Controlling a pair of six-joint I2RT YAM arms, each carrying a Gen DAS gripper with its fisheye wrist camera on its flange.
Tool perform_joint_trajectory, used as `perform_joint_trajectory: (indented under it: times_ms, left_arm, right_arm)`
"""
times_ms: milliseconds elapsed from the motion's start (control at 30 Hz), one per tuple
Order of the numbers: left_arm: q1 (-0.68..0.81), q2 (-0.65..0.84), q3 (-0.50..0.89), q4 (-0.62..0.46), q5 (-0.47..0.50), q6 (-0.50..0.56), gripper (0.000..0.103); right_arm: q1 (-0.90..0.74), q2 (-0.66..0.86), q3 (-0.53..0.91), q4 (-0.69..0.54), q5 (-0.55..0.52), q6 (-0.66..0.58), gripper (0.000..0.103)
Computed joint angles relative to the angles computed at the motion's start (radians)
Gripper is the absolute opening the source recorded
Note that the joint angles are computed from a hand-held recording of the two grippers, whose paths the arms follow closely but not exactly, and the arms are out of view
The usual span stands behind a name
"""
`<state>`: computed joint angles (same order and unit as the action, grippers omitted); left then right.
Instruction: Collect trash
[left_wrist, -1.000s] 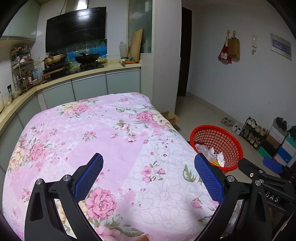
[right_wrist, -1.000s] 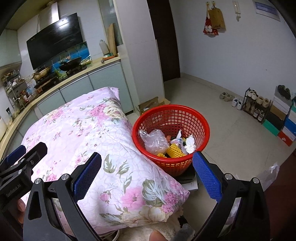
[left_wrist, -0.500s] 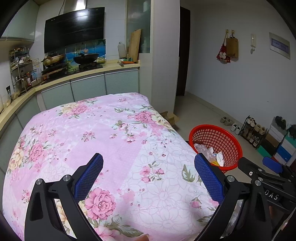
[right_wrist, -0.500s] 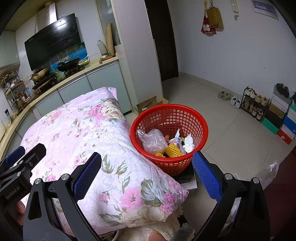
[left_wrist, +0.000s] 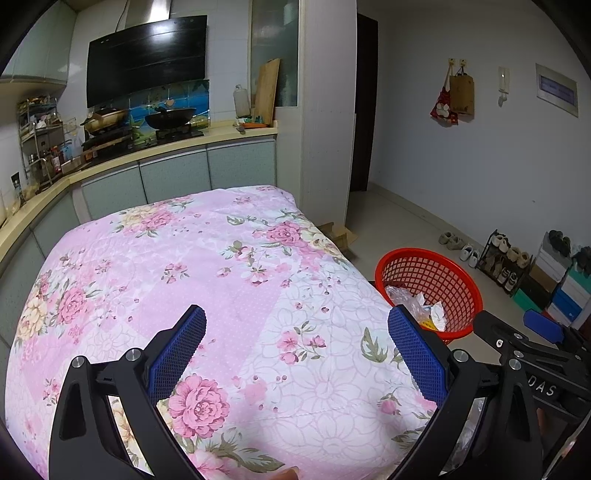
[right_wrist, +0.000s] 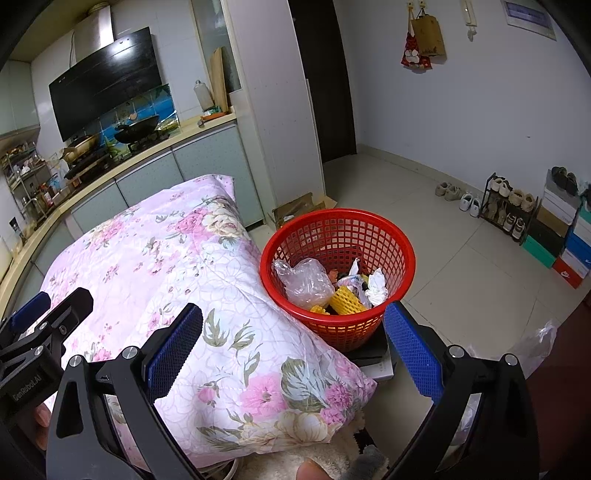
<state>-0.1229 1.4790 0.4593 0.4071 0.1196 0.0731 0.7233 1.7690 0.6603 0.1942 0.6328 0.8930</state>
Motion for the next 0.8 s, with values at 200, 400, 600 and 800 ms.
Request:
perform_joint_trajectory:
  times_ms: [200,400,600,800]
  left_arm:
    - [-0.004,-0.004,0.001,-0.004,-0.003,-0.001,0.096]
    - [-0.004,-0.001,0.003,-0.005,-0.002,0.000,0.096]
    - [-0.005,0.000,0.005,-0.006,0.001,0.006,0.096]
    - [-0.008,0.004,0.005,-0.004,0.002,0.005,0.096]
  right_arm:
    - [-0.001,0.000,0.000,-0.002,-0.002,0.000,0.096]
    - [-0.002,0.002,0.001,0.001,-0.003,-0.002,0.096]
    - [-0.001,0.003,0.003,-0.001,-0.003,0.000,0.096]
    - [-0.002,0.003,0.003,-0.001,-0.003,-0.001,0.096]
